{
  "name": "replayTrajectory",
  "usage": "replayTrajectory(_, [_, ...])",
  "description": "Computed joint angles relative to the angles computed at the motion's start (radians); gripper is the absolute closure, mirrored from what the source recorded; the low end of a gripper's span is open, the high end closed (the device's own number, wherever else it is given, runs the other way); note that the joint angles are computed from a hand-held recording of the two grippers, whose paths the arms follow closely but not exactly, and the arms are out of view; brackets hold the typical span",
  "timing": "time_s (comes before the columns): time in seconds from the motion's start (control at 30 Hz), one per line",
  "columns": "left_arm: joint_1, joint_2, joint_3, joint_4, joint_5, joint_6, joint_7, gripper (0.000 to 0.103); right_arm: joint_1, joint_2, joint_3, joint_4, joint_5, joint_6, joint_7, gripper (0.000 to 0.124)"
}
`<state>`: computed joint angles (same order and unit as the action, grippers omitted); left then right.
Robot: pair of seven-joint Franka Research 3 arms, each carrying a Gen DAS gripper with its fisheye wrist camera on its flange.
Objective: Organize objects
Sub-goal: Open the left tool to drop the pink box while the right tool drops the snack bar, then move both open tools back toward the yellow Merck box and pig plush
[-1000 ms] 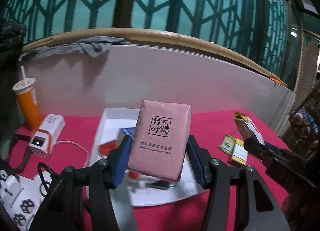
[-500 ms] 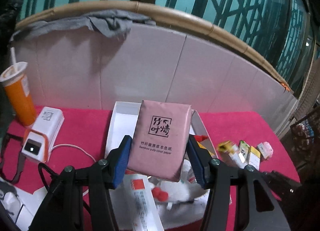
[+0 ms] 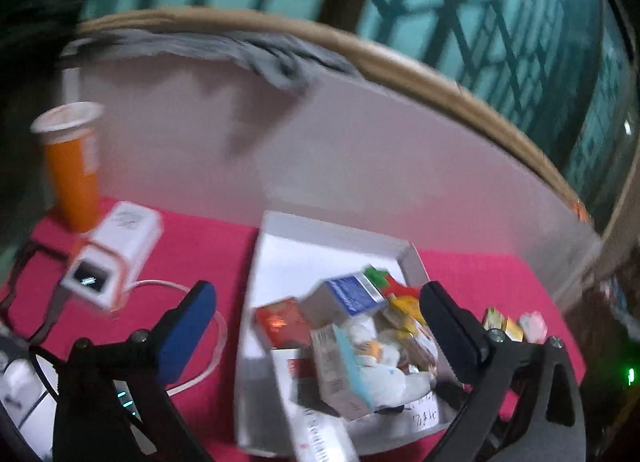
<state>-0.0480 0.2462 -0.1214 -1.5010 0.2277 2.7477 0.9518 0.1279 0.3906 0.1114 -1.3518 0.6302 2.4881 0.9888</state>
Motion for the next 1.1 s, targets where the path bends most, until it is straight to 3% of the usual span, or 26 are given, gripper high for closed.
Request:
replayTrajectory(0.03, [-0.005, -0.038, 0.022, -0.048, 0.024, 0.026, -0.057, 0.002, -0.057, -0.033, 0.056, -0.030, 0.107, -0.083, -0.124, 0.064])
replayTrajectory(0.1, [-0.006, -0.106, 0.055, -0.129, 0.086, 0.071, -0.179, 0.002, -0.110, -0.090, 0.094, -0.079, 0.233, -0.278, -0.310, 0.064])
replayTrajectory(0.2, [0.011, -0.165, 0.058, -0.194, 0.147, 0.106, -0.263, 0.002, -0.100, -0.160, 0.087, -0.165, 0.260, -0.430, -0.451, 0.064])
replayTrajectory(0.23, [0.016, -0.177, 0.056, -0.206, 0.167, 0.112, -0.280, 0.002, -0.083, -0.169, 0.078, -0.180, 0.247, -0.441, -0.458, 0.064])
replayTrajectory(0.43, [0.041, -0.228, 0.034, -0.273, 0.204, 0.138, -0.303, 0.002, 0.007, -0.118, 0.002, -0.169, 0.174, -0.401, -0.339, 0.064])
replayTrajectory(0.53, [0.051, -0.238, 0.030, -0.294, 0.208, 0.151, -0.318, 0.002, 0.028, -0.065, -0.019, -0.115, 0.131, -0.330, -0.253, 0.064])
replayTrajectory(0.67, [0.055, -0.225, 0.024, -0.286, 0.186, 0.133, -0.319, 0.002, 0.044, 0.057, -0.028, 0.045, 0.046, -0.263, -0.121, 0.064])
replayTrajectory(0.8, [0.045, -0.213, 0.013, -0.275, 0.150, 0.118, -0.271, 0.002, 0.019, 0.143, -0.012, 0.178, -0.035, -0.280, 0.012, 0.064])
replayTrajectory(0.87, [0.035, -0.201, 0.007, -0.265, 0.154, 0.121, -0.251, 0.002, -0.021, 0.081, 0.012, 0.099, 0.028, -0.270, -0.049, 0.064])
replayTrajectory(0.97, [0.006, -0.162, 0.000, -0.214, 0.213, 0.090, -0.247, 0.000, -0.056, -0.041, 0.020, -0.063, 0.121, -0.185, -0.145, 0.062])
replayTrajectory(1.1, [-0.038, -0.088, -0.027, -0.125, 0.204, 0.046, -0.159, 0.000, -0.067, -0.151, -0.025, -0.216, 0.198, -0.022, -0.173, 0.046])
